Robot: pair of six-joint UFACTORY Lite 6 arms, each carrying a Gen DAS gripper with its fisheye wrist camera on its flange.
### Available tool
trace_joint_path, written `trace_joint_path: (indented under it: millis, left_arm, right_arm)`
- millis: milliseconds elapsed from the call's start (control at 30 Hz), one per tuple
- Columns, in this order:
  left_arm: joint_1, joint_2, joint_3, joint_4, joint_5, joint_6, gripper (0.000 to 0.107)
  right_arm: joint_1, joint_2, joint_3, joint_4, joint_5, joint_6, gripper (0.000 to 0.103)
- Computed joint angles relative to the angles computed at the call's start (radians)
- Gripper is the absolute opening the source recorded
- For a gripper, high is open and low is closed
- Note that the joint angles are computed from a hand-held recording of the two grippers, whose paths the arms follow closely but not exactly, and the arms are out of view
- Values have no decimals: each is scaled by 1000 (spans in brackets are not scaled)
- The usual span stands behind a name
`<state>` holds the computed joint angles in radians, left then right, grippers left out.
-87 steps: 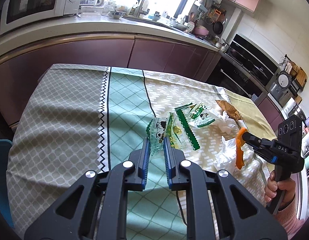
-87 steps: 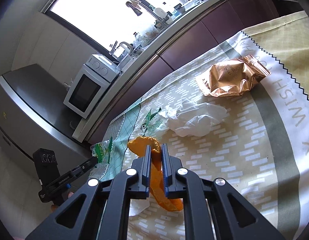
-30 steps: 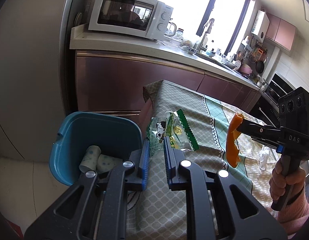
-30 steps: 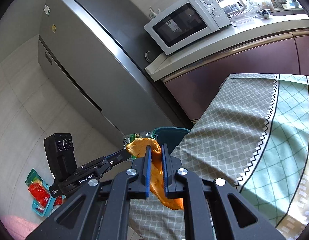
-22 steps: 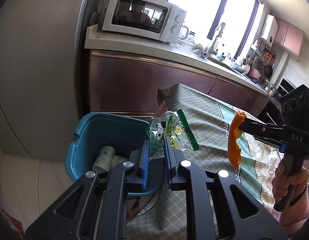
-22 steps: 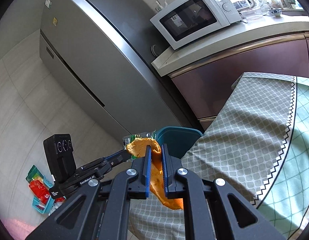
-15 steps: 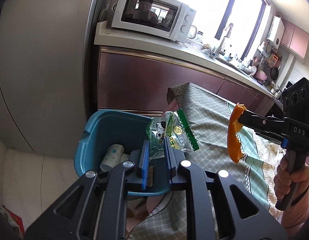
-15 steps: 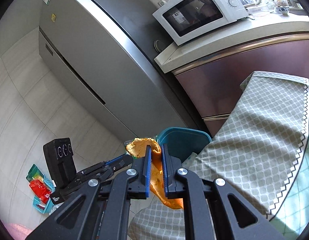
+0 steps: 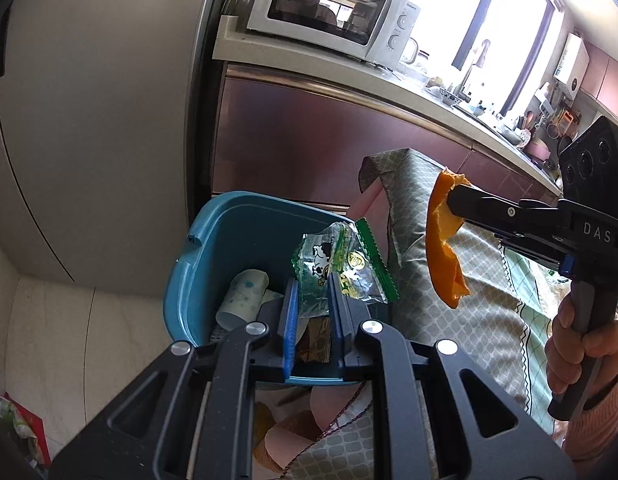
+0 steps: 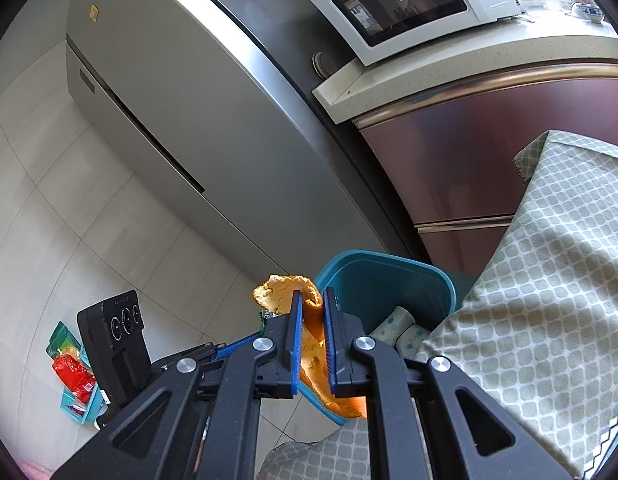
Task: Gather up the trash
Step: 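Open both grippers over the teal bin to drop the wrapper and peel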
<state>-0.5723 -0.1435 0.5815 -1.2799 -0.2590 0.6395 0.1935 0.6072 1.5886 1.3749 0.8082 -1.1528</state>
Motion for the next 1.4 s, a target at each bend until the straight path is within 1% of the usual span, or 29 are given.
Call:
trace_joint_path:
  millis: [100, 333, 400, 500, 567, 600, 633, 667, 767, 800, 867, 933, 1000, 1033, 1233, 1333, 1400]
  left_arm:
    - [24, 36, 2, 114, 20, -111, 15]
    - [57, 143, 18, 362, 28, -351, 16]
    - [65, 180, 25, 460, 26, -444, 16]
    - [97, 257, 54, 656, 40, -629, 16]
    - [107, 305, 77, 721, 40, -689, 17]
    - [116, 330, 90, 782, 45, -748, 20]
    - [126, 353, 99, 865, 46, -831, 26]
    - [134, 372, 101, 923, 39, -889, 29]
    - [145, 425, 120, 990, 28, -957, 30]
    - [144, 433, 120, 983, 20, -956, 30]
    - [128, 439, 120, 873, 5, -860, 30]
    - [115, 431, 117, 814, -8, -809, 30]
    - [92, 410, 111, 690, -22, -696, 30]
    - [82, 393, 101, 646, -30, -655, 30]
    - [-2, 264, 59, 399, -78, -428, 31]
    - [-61, 207, 59, 254, -106, -287, 33]
    - [-94, 179, 71, 192, -115, -222, 35]
  right_arm:
    - [18, 36, 31, -16, -17, 24, 9]
    - [57, 128, 121, -77, -64, 106, 9]
    - [65, 153, 144, -98, -75, 129, 11]
    - [70, 175, 158, -126, -92, 162, 14]
    - [73, 174, 147, -136, -112, 170, 16]
    - [72, 172, 138, -130, -116, 161, 19]
    - [68, 171, 131, -125, -119, 159, 21]
    - [65, 171, 126, -122, -121, 158, 24]
    - [55, 158, 100, -102, -123, 133, 24]
    - [51, 152, 90, -93, -122, 123, 25]
    - [45, 141, 71, -79, -119, 102, 26]
    - [39, 124, 46, -64, -117, 79, 26]
    - [33, 112, 28, -53, -112, 60, 28]
    - [36, 124, 47, -57, -113, 71, 28]
    - [6, 34, -70, 1, -94, -19, 29]
    - [-21, -39, -156, 34, -80, -81, 32]
    - [-48, -97, -223, 64, -66, -131, 35]
